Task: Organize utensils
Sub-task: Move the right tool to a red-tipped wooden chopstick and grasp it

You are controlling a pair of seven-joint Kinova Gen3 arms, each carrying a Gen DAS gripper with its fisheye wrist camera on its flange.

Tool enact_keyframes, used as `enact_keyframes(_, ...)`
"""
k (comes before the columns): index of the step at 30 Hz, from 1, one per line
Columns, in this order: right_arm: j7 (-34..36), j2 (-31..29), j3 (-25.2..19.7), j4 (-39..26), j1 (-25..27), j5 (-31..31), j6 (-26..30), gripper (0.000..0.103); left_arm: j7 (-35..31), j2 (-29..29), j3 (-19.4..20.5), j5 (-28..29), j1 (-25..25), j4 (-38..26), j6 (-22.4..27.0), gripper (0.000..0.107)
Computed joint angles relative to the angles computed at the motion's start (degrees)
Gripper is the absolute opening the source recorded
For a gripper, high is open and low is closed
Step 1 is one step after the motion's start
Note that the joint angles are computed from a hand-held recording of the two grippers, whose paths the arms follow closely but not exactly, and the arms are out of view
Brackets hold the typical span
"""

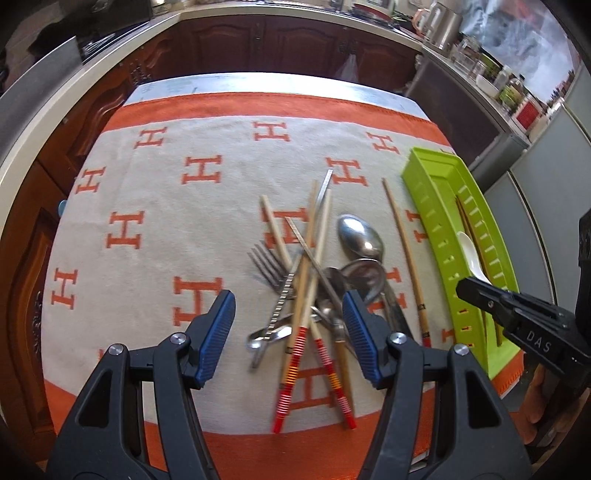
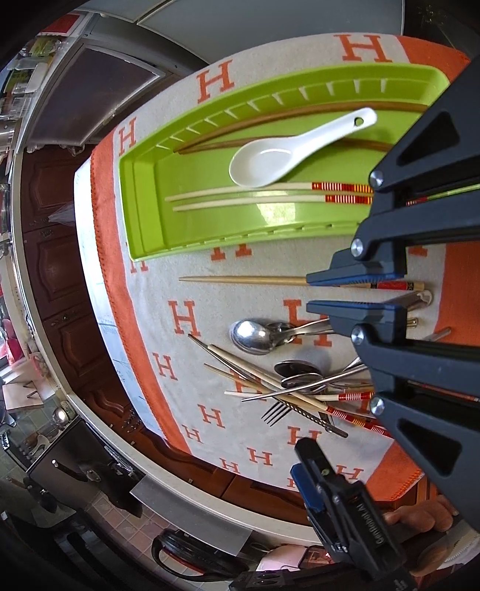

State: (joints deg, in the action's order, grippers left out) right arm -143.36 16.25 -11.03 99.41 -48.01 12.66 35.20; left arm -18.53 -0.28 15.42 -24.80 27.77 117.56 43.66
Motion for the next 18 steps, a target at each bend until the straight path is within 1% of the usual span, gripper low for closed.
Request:
enact_keyframes(3,-1.08,1.43,0.45,-1.86,-1.20,0.93,1.98,0.008,-0.26,-1.85,-1.08,0.88,-1.54,2.36,-1.12,0.058)
enact_keyframes(8,-3.83,4.53,1.66,-5.96,-3.94,3.40,7.09,0.008,-1.95,-4.45,-1.70,2.96,-5.07,6.08,-3.46,0.058)
enact_keyframes(11,-6.02,6.68,2.58,-9.00,-6.05,5.50,11.25,0.008,-3.41,-5.50,-1.77,4.19,-7.10,7.91,-5.00,0.058)
enact_keyframes(14,-7.34,8.53,2.93,-11.64,-6.99,6.18,14.56,0.008,-5.33,-6.25,-1.93,5.64,-8.87,9.45,-6.66,0.058)
enact_keyframes(16,-8.04,10.27,3.25,-14.25,-7.73,6.44,17.81,0.008,-6.36,-6.63,-1.84,6.41,-9.89,10.26,-7.53,0.058)
enact_keyframes(17,-8.23,10.88,3.33,-15.14,-7.94,6.46,18.99,0.009,-6.76,-6.77,-1.77,6.69,-10.35,10.62,-7.94,0.058)
enact_keyframes(18,-8.16,11.60,3.31,-16.20,-8.02,6.26,20.31,0.012,-7.11,-6.93,-1.66,6.91,-10.75,10.95,-8.31,0.058)
